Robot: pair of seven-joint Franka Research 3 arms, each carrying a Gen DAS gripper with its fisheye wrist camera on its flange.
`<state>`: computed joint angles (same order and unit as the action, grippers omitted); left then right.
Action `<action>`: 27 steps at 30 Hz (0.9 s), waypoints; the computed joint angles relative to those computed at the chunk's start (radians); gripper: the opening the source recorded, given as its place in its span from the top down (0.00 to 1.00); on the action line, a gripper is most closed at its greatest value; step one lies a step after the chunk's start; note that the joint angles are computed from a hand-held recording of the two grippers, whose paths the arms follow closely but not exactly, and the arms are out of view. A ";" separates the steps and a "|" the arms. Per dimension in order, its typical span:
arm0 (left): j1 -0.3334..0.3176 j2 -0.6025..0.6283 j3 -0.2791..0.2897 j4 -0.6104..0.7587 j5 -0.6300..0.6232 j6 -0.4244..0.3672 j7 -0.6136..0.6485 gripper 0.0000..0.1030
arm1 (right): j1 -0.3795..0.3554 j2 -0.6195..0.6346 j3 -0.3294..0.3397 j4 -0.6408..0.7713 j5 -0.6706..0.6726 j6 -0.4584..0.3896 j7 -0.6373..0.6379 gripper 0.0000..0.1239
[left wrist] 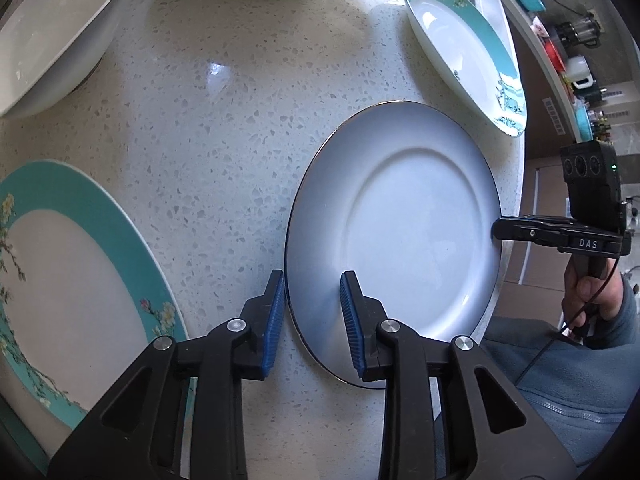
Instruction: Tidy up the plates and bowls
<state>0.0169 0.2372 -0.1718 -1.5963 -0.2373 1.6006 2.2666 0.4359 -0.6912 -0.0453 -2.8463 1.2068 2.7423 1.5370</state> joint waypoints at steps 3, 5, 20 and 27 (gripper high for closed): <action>-0.006 -0.045 0.000 -0.061 0.013 0.052 0.010 0.74 | -0.022 0.010 0.028 0.013 -0.078 -0.005 0.031 0.88; -0.008 -0.068 0.003 -0.091 0.017 0.073 0.021 0.74 | -0.011 0.018 0.020 0.018 -0.081 0.006 0.032 0.88; -0.018 -0.132 0.030 -0.178 -0.014 0.085 -0.072 0.77 | -0.019 0.034 -0.006 0.041 -0.114 -0.023 0.056 0.88; -0.004 -0.143 0.040 -0.165 -0.029 0.062 -0.109 0.77 | -0.031 0.053 -0.007 0.075 -0.146 -0.061 0.054 0.87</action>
<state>0.0126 0.0940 -0.1313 -1.7610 -0.2661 1.6626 2.1575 0.4045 -0.6379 -0.0526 -2.7710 1.0610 2.6814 1.5914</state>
